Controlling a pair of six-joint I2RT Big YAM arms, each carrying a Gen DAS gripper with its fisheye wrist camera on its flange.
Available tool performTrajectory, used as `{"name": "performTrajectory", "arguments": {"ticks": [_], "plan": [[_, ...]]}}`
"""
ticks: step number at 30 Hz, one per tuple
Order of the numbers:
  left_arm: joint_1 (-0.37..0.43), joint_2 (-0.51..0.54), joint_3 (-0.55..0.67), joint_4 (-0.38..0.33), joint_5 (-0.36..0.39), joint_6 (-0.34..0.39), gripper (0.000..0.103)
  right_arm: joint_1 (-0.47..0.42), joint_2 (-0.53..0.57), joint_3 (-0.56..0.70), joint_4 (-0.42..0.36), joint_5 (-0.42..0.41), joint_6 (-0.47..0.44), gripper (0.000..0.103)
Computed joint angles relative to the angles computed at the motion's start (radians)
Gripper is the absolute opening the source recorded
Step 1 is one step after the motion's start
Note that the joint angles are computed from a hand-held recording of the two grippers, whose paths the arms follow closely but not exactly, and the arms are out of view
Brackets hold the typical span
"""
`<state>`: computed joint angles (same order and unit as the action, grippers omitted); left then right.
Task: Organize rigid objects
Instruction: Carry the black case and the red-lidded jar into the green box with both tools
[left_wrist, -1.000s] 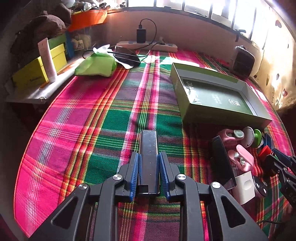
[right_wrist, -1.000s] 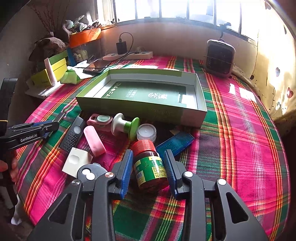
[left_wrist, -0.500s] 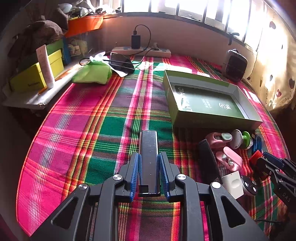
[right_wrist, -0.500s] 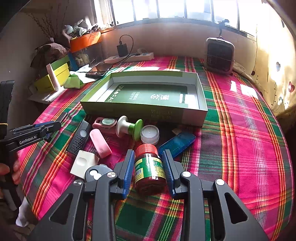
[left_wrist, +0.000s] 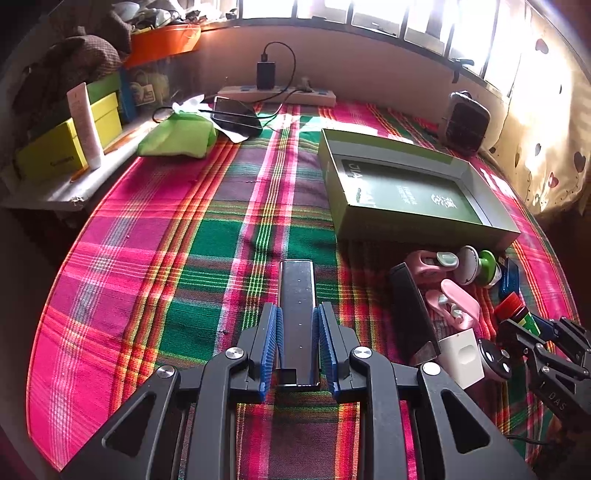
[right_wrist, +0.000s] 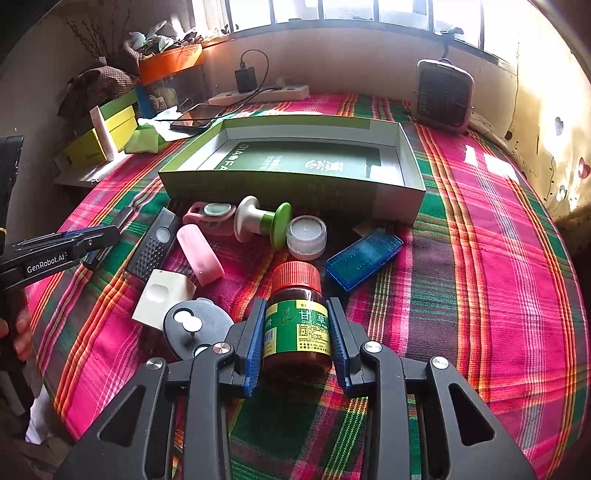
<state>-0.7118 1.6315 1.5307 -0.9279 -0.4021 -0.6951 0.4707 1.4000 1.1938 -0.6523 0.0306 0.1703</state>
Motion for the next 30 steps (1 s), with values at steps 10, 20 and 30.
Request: {"name": "performTrajectory", "arguments": {"ticks": [10, 20, 30], "plan": [[-0.002, -0.004, 0.051, 0.009, 0.012, 0.05, 0.022, -0.017, -0.03, 0.022, 0.022, -0.007, 0.004, 0.033], [0.03, 0.074, 0.209, 0.008, 0.086, 0.139, 0.022, -0.062, 0.028, 0.148, -0.001, -0.034, -0.02, 0.033], [0.071, 0.242, 0.423, -0.028, 0.205, 0.193, 0.022, -0.127, 0.18, 0.318, -0.06, -0.101, -0.03, 0.033]]}}
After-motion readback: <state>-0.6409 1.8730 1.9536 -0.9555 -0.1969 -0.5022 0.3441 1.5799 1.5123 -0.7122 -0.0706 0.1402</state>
